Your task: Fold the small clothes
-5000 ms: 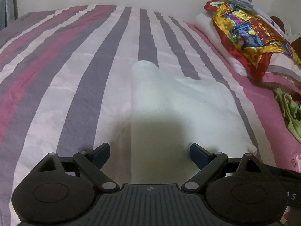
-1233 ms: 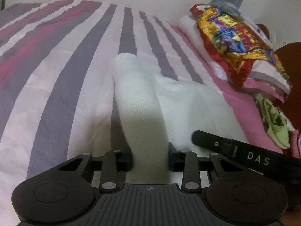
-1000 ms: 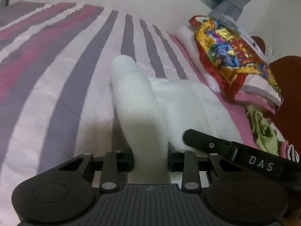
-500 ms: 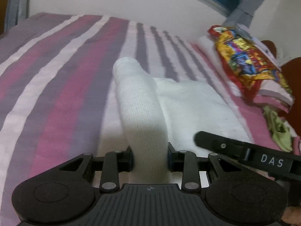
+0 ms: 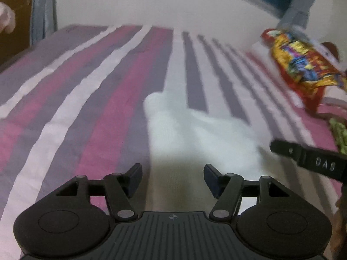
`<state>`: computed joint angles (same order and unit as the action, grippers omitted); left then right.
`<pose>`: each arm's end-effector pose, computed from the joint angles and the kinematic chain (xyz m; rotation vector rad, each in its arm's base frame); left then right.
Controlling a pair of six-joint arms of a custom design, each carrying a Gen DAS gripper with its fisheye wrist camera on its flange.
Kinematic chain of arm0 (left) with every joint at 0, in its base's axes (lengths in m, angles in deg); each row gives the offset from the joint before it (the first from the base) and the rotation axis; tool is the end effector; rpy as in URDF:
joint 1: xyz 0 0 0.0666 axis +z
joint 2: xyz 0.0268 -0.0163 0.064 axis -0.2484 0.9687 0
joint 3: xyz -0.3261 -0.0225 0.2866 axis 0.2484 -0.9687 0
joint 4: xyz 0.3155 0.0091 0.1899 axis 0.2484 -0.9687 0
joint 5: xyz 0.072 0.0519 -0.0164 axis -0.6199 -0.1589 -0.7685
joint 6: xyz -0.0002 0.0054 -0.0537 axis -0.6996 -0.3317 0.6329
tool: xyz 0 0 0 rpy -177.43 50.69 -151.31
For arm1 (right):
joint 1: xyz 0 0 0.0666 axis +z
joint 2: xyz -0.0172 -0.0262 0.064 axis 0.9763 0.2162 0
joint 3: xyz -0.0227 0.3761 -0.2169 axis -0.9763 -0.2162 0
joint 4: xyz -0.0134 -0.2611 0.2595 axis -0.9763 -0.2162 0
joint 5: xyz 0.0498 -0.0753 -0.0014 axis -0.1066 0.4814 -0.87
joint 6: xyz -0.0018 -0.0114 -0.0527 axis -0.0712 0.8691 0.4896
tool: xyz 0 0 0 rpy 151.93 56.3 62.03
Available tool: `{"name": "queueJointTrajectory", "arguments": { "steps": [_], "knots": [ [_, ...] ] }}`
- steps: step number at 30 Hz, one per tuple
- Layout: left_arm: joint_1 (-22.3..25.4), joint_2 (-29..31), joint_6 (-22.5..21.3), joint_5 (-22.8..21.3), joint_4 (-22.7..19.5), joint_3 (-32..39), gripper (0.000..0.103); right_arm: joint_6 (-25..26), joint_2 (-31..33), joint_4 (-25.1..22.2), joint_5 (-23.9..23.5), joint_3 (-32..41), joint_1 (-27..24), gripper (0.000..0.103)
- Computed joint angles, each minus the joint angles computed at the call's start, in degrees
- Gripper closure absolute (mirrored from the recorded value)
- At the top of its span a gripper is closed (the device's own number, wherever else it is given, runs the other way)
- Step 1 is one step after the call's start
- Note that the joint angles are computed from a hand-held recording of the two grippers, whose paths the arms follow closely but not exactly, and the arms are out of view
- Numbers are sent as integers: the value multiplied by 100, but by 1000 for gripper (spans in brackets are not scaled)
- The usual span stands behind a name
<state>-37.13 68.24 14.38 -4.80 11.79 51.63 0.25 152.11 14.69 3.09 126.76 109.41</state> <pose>0.5521 -0.2230 0.5529 -0.1282 2.3234 -0.1327 0.5735 0.3491 0.5524 -0.1250 2.2735 0.2943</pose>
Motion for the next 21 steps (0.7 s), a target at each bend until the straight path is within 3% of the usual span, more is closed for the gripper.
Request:
{"name": "queueJointTrajectory", "arguments": {
  "steps": [4,6,8,13,17,21],
  "knots": [
    [-127,-78,25,112,-81,-158,40,467,-384,661,-47,-563,131,59],
    [-182,-68,100,80,-166,-279,40,627,-402,516,-183,-658,180,65],
    [-182,-38,265,109,-252,-359,40,702,-348,327,-150,-706,210,66],
    [-199,-21,525,146,-351,-479,40,330,92,-747,-232,-275,144,66],
    [-300,-86,412,-51,-510,-402,40,66,-52,-688,-306,-474,146,65],
    [-403,-241,377,-276,-631,-353,40,-67,-519,-333,-279,-979,195,63]
  ]
}}
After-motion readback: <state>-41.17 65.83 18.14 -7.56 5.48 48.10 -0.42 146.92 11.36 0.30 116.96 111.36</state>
